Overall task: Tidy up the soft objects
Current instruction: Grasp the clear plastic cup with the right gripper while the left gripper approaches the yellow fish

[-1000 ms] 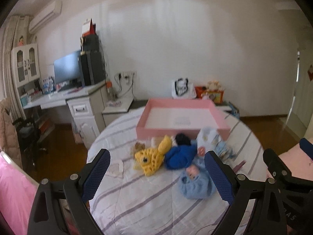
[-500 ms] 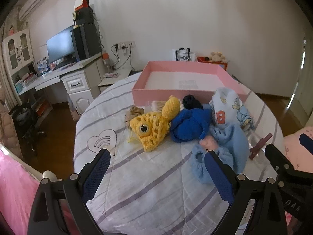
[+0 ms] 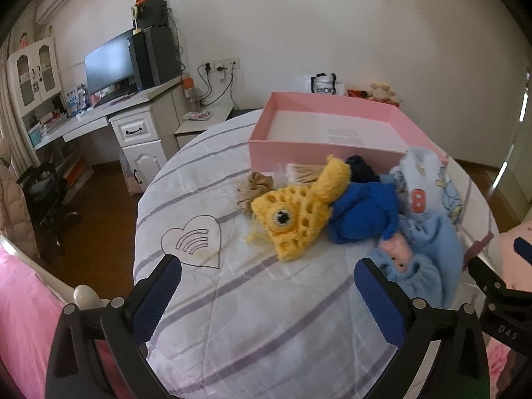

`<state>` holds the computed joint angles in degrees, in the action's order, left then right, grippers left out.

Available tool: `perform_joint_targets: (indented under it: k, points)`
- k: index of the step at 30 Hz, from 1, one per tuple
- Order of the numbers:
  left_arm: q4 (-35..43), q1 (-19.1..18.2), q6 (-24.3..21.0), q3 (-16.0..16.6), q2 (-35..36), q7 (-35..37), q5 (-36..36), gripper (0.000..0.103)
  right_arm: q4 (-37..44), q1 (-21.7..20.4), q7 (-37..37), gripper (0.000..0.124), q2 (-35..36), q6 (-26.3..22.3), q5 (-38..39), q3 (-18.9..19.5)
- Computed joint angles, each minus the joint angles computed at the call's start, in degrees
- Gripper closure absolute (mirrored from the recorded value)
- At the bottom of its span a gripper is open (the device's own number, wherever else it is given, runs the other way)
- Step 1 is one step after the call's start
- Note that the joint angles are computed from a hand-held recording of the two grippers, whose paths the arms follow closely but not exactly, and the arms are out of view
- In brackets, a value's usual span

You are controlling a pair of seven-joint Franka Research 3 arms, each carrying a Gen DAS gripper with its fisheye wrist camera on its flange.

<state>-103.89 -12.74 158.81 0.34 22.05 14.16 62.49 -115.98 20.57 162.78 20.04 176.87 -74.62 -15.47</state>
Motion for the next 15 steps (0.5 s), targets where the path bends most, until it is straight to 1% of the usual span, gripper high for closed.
perform_joint_targets:
  k: [2,4,5,6,7,8,9,10,11,12,13,14,15]
  points:
    - [0.84,0.64,0.04,-0.18,0.91,1.17,-1.41,0.000,0.29,-0.82,-3.65,0.029,0.71,-0.13,3.07,1.17]
    - [1.70,1.26,0.43,-0.23,1.83,2.78,-3.11,0.000,0.35,-1.50,-8.61,0.034,1.49,0.25,7.38,2.13]
    - [2.23,1.53,0.79,-0.12,2.46,3.55,-3.87,0.000,0.21,-2.15,-11.32,0.041,1.76,0.59,9.90,2.94]
    - [2.43,1.67,1.17,0.03,2.73,4.23,-4.49,0.000,0.00,-3.88,-15.56,0.046,2.10,0.72,13.92,5.03]
    - [2.70,1.87,1.55,0.10,3.00,5.11,-5.25,0.000,-0.09,-4.54,-17.89,0.049,2.38,0.83,16.24,5.88]
    - [3.25,2.03,1.97,0.14,3.56,6.11,-6.03,0.000,-0.14,-4.88,-19.71,0.057,2.62,0.46,18.33,6.43]
    - [3.92,2.28,2.32,0.03,4.12,7.43,-7.15,0.000,-0.18,-6.31,-22.95,0.065,3.01,0.42,21.34,8.17]
    - [4.41,2.33,2.73,0.14,4.61,8.44,-7.95,0.000,-0.38,-8.69,-26.82,0.070,3.39,0.91,24.81,10.83]
    - [5.04,2.43,3.08,0.15,5.23,9.71,-8.88,0.000,-0.50,-10.86,-30.21,0.080,3.70,1.12,27.73,13.35]
    - [5.63,2.48,3.29,0.19,5.75,10.95,-9.84,0.000,-0.57,-11.56,-32.23,0.085,3.84,1.21,29.25,14.23]
    - [6.47,2.51,3.36,0.22,6.44,12.32,-10.82,0.000,-0.30,-10.31,-32.71,0.086,3.91,0.86,29.00,13.11]
    - [7.42,2.43,3.39,0.41,7.21,13.62,-11.55,0.000,-0.20,-8.16,-32.15,0.086,3.89,0.98,28.15,10.86]
    - [8.46,2.44,3.40,0.46,8.05,15.14,-12.41,0.000,-0.21,-7.20,-32.22,0.087,3.88,1.48,28.19,9.74]
